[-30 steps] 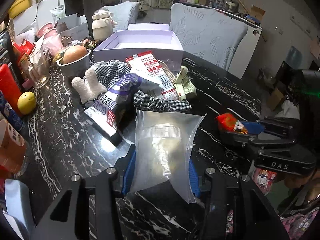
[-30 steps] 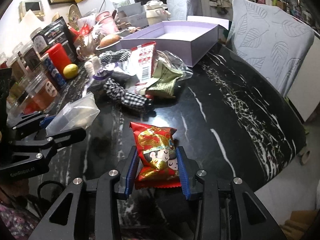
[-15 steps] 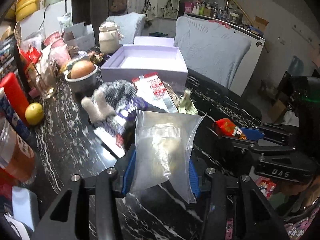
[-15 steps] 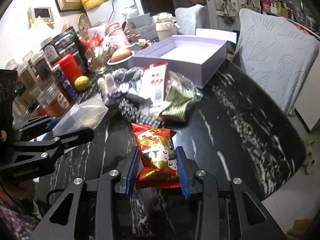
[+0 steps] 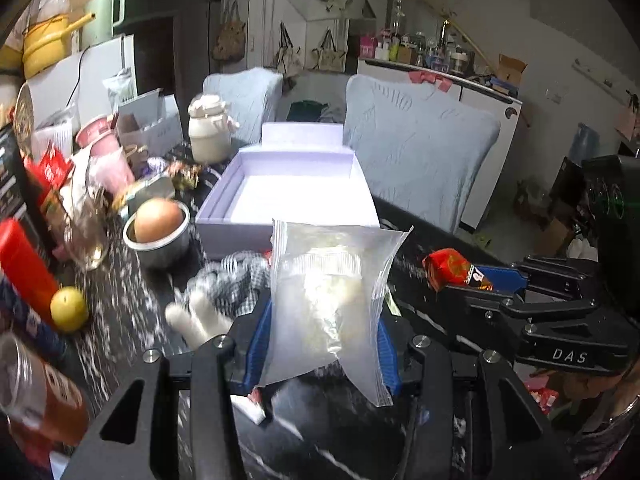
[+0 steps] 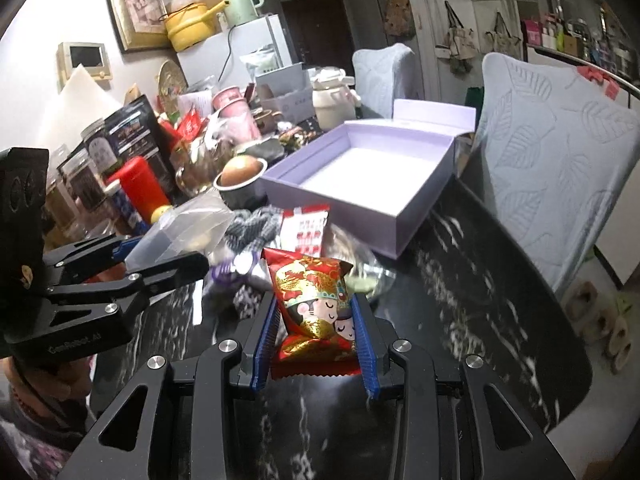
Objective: Organize soft objects
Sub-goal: 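Carry the red packet with the right tool while the left tool carries the zip bag into the lavender box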
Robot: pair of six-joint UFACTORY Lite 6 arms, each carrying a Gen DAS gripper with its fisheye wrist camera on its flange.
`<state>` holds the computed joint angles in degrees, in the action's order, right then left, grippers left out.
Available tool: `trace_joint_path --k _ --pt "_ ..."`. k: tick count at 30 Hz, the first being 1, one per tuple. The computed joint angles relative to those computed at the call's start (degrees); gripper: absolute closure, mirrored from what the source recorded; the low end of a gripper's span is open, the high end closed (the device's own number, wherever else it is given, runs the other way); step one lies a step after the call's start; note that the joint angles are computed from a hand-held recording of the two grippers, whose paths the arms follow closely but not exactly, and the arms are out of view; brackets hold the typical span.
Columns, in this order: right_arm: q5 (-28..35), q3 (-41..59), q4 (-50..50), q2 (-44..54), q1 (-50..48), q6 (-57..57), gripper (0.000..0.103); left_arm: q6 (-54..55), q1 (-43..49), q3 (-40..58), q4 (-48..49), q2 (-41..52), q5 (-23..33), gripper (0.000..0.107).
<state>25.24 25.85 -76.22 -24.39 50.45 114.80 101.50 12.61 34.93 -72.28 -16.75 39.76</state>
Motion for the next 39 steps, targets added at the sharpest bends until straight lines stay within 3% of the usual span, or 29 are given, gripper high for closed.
trace_joint_path --k 13,24,33,39 --pt "-9.9 11.9 5.3 6.8 -17.0 -18.4 0.067 4.8 -7.1 16.6 -11.1 12.4 -4.9 0.061" --pt "-17.5 26.8 18.5 20.1 -29.9 -38.9 0.067 3.9 -12.6 35.2 -16.4 28.8 -10.4 0.061" --pt "-20.2 39.1 50.2 32.4 -36.7 -73.3 0.067 -5.6 -16.9 53.7 -9.4 44.1 -14.8 0.061" --pt "-18.7 47.8 68.2 40.7 -39.8 -93.5 0.067 -25.8 -18.9 71.4 9.0 57.1 -12.9 0.061"
